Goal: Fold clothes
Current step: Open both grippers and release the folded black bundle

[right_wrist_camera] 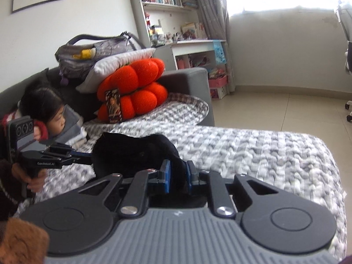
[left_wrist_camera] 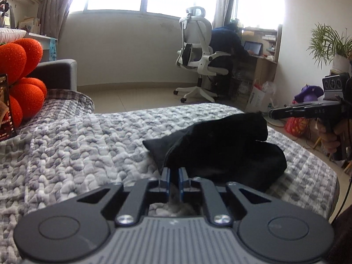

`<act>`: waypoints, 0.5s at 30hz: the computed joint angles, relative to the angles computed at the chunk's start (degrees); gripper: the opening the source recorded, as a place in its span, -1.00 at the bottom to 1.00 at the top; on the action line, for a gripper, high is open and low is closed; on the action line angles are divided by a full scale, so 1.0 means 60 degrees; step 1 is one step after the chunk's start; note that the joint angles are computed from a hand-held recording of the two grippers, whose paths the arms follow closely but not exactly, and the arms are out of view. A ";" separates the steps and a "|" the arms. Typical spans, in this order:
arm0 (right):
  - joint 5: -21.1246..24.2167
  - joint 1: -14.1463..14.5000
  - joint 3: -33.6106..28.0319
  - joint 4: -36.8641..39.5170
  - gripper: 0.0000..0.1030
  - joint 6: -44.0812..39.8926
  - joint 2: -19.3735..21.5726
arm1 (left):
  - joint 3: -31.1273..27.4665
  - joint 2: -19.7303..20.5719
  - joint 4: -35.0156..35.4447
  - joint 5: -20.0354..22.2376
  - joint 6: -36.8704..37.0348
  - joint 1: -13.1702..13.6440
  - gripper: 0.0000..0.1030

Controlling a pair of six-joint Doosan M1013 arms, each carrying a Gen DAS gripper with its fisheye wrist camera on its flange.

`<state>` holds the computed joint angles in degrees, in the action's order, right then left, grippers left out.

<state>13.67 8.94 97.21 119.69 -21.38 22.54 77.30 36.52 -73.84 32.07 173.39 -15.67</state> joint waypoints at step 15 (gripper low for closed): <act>-0.0007 -0.0037 0.0494 -0.0313 -0.06 0.0921 -0.0329 | 0.0360 -0.0196 -0.1289 -0.0421 0.0038 0.0058 0.08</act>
<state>13.62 8.72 100.17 117.82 -15.85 20.57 79.46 35.34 -81.57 29.55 173.63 -15.33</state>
